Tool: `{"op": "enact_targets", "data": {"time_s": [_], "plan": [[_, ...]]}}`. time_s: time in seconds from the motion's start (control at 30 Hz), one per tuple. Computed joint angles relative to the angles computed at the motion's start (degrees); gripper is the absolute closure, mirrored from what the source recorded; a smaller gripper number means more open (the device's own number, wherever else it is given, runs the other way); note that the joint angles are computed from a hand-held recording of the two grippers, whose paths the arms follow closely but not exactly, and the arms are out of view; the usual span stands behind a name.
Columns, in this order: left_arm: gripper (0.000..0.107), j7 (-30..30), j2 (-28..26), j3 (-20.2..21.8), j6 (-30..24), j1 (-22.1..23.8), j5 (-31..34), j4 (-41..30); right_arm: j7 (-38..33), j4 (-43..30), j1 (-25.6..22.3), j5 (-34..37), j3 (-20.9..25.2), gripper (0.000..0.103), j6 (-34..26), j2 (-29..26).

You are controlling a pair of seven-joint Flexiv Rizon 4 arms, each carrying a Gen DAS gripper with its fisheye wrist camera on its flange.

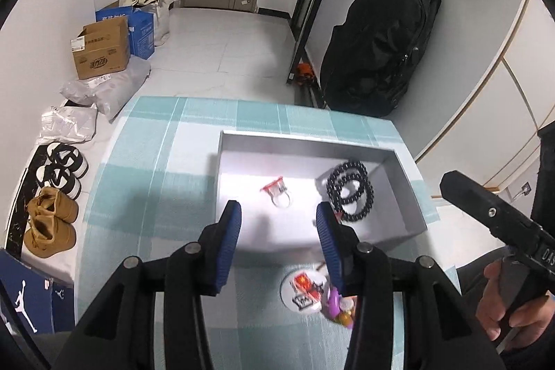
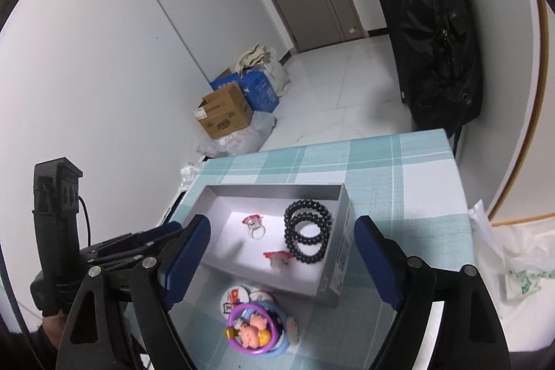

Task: Organize jewelry
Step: 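Withdraw both open tools from the box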

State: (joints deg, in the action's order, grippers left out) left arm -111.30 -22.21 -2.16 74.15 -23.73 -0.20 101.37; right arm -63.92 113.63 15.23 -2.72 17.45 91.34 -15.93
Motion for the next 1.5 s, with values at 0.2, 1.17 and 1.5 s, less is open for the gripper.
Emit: {"op": "enact_targets", "data": {"time_s": [0.2, 1.17, 1.5], "plan": [[0.05, -4.3, 1.3, 3.0, 1.6, -3.1, 4.3, 0.9, 4.0, 4.7, 4.8, -4.3, -5.4, 0.015, 2.0, 3.0], [0.038, -15.1, 5.2, 0.8, -4.1, -0.1, 6.8, 6.3, -7.4, 6.4, 9.2, 0.0, -2.4, 0.021, -7.8, 2.7], [0.038, -13.3, 5.3, -0.6, -2.2, 1.9, 2.0, 8.7, 6.1, 8.9, 15.1, -18.9, -11.7, 0.031, -5.8, 1.3]]}}
